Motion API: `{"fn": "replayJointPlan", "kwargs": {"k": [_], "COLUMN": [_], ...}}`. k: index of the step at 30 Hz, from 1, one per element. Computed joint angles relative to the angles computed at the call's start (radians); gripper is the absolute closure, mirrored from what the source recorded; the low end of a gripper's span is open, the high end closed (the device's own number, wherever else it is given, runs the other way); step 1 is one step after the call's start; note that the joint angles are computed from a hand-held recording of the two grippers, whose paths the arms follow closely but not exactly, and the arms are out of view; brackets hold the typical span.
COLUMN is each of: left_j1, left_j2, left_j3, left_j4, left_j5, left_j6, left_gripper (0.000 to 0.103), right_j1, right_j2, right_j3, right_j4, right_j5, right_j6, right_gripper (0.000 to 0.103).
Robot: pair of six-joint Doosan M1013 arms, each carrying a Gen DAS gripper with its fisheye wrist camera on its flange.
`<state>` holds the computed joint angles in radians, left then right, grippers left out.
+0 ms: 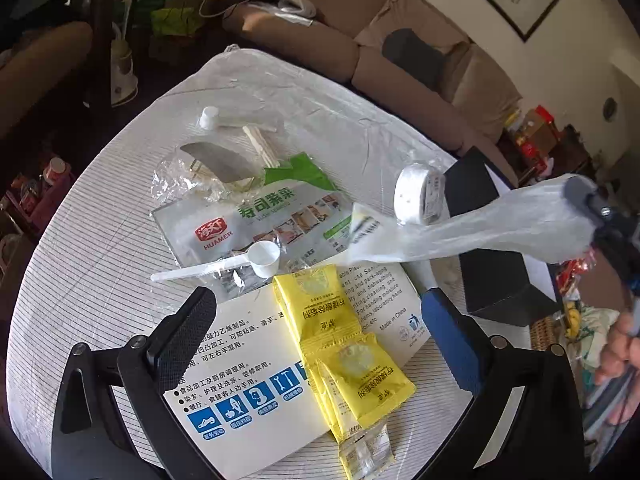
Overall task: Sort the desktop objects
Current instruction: 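Lift the long white glove up with the right gripper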
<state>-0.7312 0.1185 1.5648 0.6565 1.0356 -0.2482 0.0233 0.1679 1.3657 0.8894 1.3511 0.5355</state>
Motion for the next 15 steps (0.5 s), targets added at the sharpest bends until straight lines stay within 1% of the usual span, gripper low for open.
{"fn": "replayJointPlan", "kwargs": {"k": [3,6,8,10,12,13,15], "left_j1": [-0.015,-0.041,-0.065,-0.088,-0.110,-0.120,-0.146], "left_j2": [-0.001,0.001,0.002,0.011,0.033,0.047,0.087], "left_j3": [-0.001,-0.006,-0.003,-0.012,-0.046,-0.068,-0.136], "left_j4": [0.065,0.131,0.162,0.160,0.134,0.119,0.069], "left_j5": [-0.024,-0.030,-0.048,-0.063,-0.074,-0.084,-0.065], "left_j6": [-0.004,-0.025,-0.047,-0.055,-0.017,0.023,0.136], "left_gripper": [0.000,0.000,0.000,0.000,0.000,0.000,0.000], "right_j1": [-0.069,-0.146,-0.208,-0.282,-0.356,-0.388,-0.441], "right_j2": [-0.010,-0.027,-0.036,-0.047,-0.044,-0.039,-0.021], "right_j3": [-0.063,-0.118,-0.153,-0.164,-0.172,-0.179,-0.202], "right_j4": [0.082,0.156,0.191,0.231,0.271,0.277,0.288], "right_j5": [0.097,0.174,0.228,0.272,0.338,0.367,0.429], "right_j6": [0.017,0.004,-0.004,-0.032,-0.043,-0.043,-0.034], "right_gripper": [0.094,0.094,0.094,0.094,0.094,0.094,0.094]}}
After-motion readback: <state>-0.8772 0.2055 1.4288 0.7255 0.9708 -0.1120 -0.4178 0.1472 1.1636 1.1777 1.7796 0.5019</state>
